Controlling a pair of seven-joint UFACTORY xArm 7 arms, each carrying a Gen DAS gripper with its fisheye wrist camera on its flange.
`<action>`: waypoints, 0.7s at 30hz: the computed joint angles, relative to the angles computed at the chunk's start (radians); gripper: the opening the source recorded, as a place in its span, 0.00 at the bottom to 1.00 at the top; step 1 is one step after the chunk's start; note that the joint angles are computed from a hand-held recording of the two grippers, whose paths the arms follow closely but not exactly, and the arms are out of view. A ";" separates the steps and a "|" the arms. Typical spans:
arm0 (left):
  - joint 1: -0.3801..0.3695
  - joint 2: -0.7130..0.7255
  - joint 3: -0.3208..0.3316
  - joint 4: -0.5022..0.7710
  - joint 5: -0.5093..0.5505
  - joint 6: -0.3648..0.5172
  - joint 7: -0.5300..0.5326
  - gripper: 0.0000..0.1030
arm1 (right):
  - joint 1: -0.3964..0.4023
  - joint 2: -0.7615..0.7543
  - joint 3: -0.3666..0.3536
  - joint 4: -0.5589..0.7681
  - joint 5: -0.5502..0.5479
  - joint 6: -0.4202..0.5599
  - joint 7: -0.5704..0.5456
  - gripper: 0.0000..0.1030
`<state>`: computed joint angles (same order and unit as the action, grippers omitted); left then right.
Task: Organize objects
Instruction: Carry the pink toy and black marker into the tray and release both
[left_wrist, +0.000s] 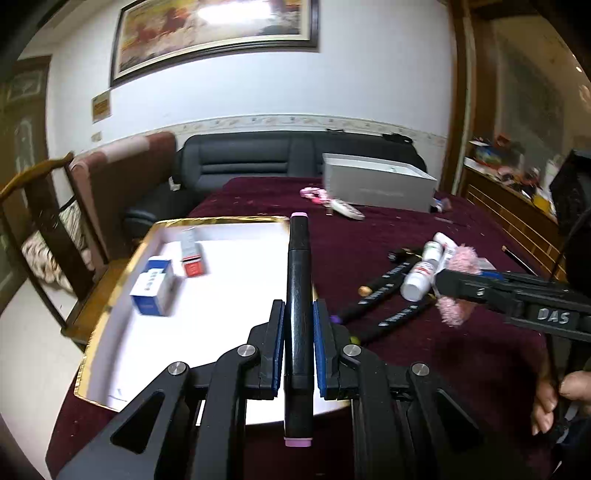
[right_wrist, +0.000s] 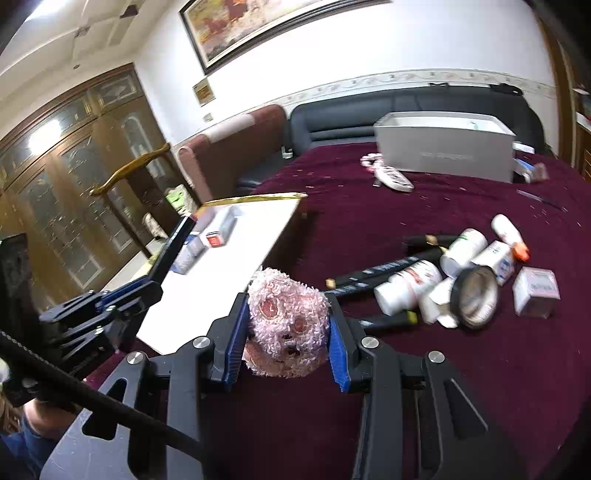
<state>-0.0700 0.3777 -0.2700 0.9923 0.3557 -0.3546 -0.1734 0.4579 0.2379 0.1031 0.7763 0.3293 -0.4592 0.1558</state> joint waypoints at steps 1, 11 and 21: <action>0.003 0.003 0.008 0.004 -0.007 0.001 -0.002 0.11 | 0.015 0.006 -0.008 0.025 0.013 0.020 -0.020 0.36; 0.358 0.146 -0.259 0.152 0.088 0.182 -0.038 0.11 | 0.177 0.130 -0.163 0.347 0.028 0.311 -0.087 0.37; 0.382 0.273 -0.360 0.356 0.007 0.478 0.136 0.11 | 0.046 0.447 -0.095 0.909 -0.120 0.759 0.044 0.37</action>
<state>0.3123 0.6504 -0.6304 1.3484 0.3632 0.1238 -0.0375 0.5044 0.6850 0.0084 1.6852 0.2091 0.2994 0.1996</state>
